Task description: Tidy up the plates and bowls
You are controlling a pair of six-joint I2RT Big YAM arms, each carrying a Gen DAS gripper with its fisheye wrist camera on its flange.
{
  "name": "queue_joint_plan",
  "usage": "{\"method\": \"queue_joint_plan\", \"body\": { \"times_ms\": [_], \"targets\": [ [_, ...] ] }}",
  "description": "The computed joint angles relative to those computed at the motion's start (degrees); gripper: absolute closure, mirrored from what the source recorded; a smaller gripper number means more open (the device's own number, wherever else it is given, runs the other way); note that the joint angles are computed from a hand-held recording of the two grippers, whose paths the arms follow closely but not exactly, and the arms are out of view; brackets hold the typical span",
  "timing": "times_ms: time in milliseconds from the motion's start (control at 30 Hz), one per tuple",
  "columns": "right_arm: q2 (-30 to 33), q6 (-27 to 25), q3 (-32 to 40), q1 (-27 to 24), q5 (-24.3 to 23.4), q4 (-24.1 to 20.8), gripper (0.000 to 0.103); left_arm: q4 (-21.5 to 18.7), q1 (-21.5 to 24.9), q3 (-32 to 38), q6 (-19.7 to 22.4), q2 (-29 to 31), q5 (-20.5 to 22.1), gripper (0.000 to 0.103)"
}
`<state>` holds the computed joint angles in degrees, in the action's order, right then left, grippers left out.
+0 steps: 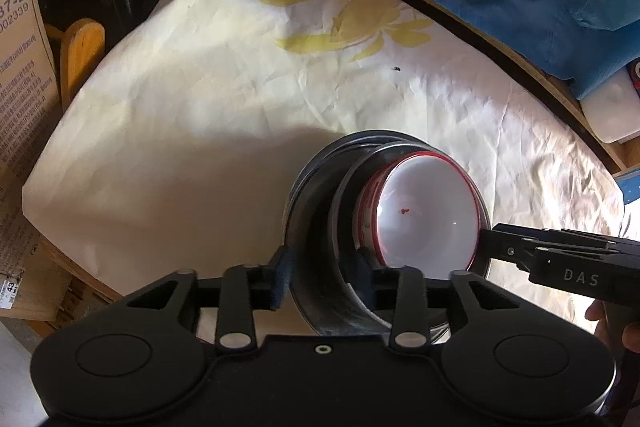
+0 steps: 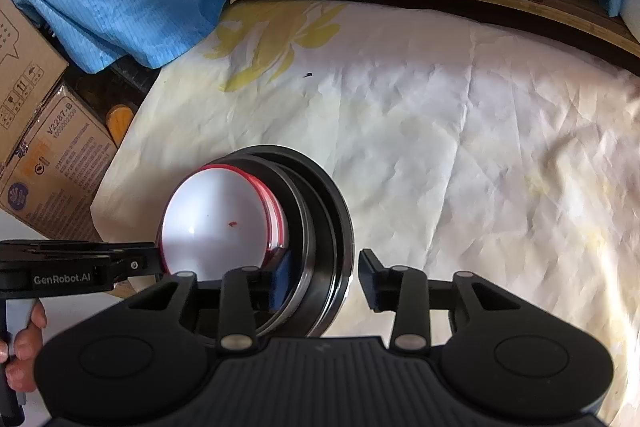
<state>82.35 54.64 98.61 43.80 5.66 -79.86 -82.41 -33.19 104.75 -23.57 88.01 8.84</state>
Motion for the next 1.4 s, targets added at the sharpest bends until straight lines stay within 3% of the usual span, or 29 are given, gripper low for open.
{"method": "queue_joint_plan", "body": {
  "times_ms": [233, 333, 400, 533, 667, 733, 767, 900, 1033, 1200, 1400],
  "targets": [
    [-1.4, 0.9, -1.2, 0.3, 0.7, 0.8, 0.046, -0.9, -1.0, 1.2, 0.5, 0.3, -3.9, 0.052],
    [-2.2, 0.9, -1.9, 0.4, 0.9, 1.6, 0.046, -0.9, -1.4, 1.3, 0.6, 0.1, -6.2, 0.043],
    [-2.7, 1.1, -2.0, 0.7, 1.8, 1.5, 0.038, -1.2, -1.6, 1.3, 0.5, 0.0, -7.7, 0.034],
    [-3.5, 0.0, -2.0, 1.4, 3.8, 1.2, 0.034, -0.4, -1.6, 0.1, -0.8, -1.0, -8.8, 0.031],
    [-4.2, -0.9, -2.1, 1.9, 5.3, 1.4, 0.031, 0.2, -2.2, -0.6, -2.4, -2.0, -11.2, 0.019],
    [-4.8, -1.3, -2.5, 2.2, 6.2, 2.2, 0.023, -0.3, -2.6, -0.6, -3.2, -2.1, -12.9, 0.013],
    [-5.2, -1.6, -2.7, 2.3, 6.7, 2.7, 0.014, -0.1, -2.8, -0.8, -4.0, -2.5, -13.9, 0.006],
    [-6.7, -3.5, -3.8, 3.6, 10.7, 5.0, 0.0, 3.8, -3.5, -4.2, -8.9, -5.8, -17.2, 0.001],
    [-8.8, -5.1, -5.9, 5.3, 16.1, 7.9, 0.0, 6.9, -4.0, -7.5, -14.2, -8.8, -19.0, 0.001],
    [-10.8, -5.9, -7.4, 7.8, 22.2, 9.2, 0.0, 13.1, -6.0, -12.0, -15.5, -12.7, -21.2, 0.001],
    [-11.7, -2.8, -6.7, 11.0, 26.8, 6.3, 0.0, 18.4, -8.8, -15.8, -16.3, -16.3, -25.1, 0.001]
  ]
}}
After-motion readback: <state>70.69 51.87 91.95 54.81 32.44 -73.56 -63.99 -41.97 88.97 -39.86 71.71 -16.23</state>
